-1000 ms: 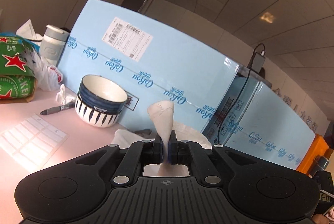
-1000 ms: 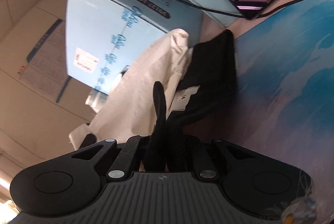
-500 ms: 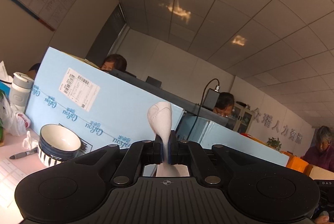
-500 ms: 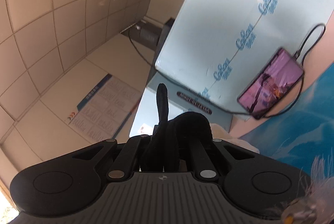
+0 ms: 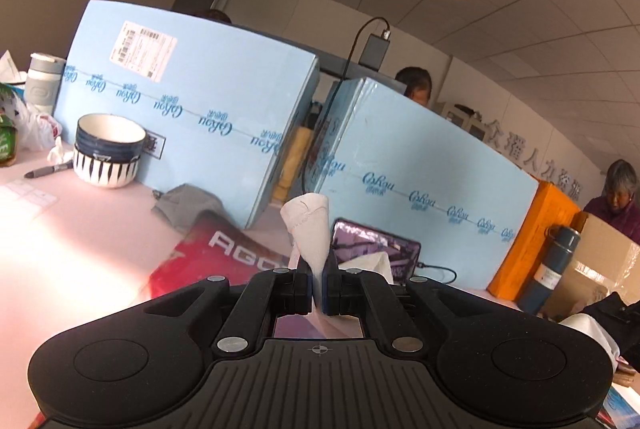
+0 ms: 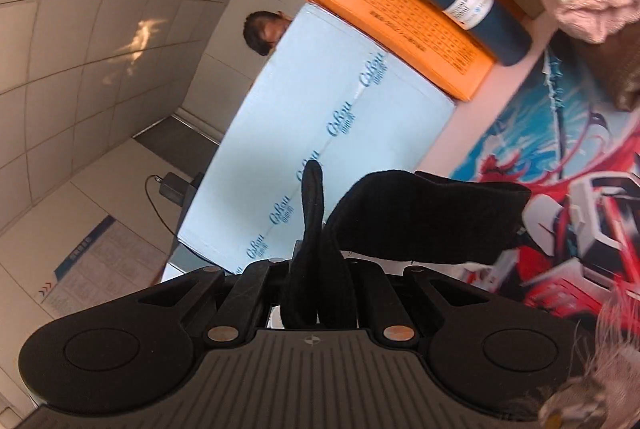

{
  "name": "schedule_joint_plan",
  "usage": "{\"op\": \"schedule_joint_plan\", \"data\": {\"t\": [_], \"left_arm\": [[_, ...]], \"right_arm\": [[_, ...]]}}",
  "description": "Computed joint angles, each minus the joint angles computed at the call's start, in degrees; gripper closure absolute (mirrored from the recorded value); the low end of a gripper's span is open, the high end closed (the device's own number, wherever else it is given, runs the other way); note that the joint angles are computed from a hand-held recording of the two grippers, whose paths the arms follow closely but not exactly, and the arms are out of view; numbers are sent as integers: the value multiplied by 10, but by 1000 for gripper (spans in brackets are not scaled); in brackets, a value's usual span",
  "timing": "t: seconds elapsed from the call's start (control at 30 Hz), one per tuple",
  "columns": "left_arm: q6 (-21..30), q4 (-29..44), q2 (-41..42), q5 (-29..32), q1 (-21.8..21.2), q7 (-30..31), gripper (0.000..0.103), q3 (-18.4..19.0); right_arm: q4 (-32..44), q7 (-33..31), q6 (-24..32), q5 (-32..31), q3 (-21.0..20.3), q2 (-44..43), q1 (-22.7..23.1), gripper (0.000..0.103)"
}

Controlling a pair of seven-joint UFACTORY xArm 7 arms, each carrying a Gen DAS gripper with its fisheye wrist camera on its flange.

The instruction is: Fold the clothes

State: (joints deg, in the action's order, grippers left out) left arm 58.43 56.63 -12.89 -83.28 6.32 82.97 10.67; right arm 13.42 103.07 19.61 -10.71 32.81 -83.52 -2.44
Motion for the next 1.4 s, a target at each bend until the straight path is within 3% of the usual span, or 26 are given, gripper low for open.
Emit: {"op": "schedule_joint_plan", "data": {"t": [0.27, 0.33, 0.5, 0.57, 0.63, 0.67, 0.7, 0.77, 0.8, 0.87, 0.93, 1.03, 1.13, 1.23, 1.4], "left_arm": [[13, -61, -77, 94, 17, -14, 100, 29], [-1, -76, -89, 128, 19, -28, 99, 31], [-71, -104, -100, 202, 15, -75, 94, 24], [-110, -107, -100, 220, 7, -88, 84, 20], [-188, -116, -111, 196, -13, -56, 77, 14], [-237, -120, -117, 168, -28, -23, 68, 12], [-283, -121, -121, 134, -46, 17, 60, 12], [-310, -103, -120, 60, -90, 96, 22, 31], [-293, -89, -115, 43, -100, 115, 18, 39], [-195, -49, -87, 75, -109, 90, 15, 50], [-106, 0, -45, 117, -121, 65, 12, 53], [-91, 48, 9, 160, -114, 72, 12, -5], [-135, 74, 48, 220, -117, 58, 12, -62], [-138, 93, 83, 258, -114, 32, 12, -83], [-129, 112, 113, 269, -101, 21, 12, -99]], "right_arm": [[18, 39, 211, 19, 57, -53, 131, 98], [27, 47, 270, 23, 70, -60, 163, 98], [37, 59, 343, 26, 82, -48, 212, 98], [39, 58, 357, 19, 79, -44, 221, 97], [56, 53, 399, 9, 76, -44, 219, 85], [71, 48, 429, 2, 77, -42, 210, 58], [88, 38, 458, -12, 82, -41, 198, 39], [106, 24, 484, -50, 83, -38, 185, 39], [105, 5, 469, -55, 80, -48, 173, 37], [95, -11, 425, -75, 63, -55, 162, 32], [72, -14, 331, -75, 32, -42, 152, 31], [43, -20, 179, -51, -15, 15, 138, 31], [47, -46, 66, -14, -59, 121, 133, 31], [75, -104, 27, 13, -93, 214, 156, 32], [124, -182, 28, 72, -143, 321, 205, 35]]}}
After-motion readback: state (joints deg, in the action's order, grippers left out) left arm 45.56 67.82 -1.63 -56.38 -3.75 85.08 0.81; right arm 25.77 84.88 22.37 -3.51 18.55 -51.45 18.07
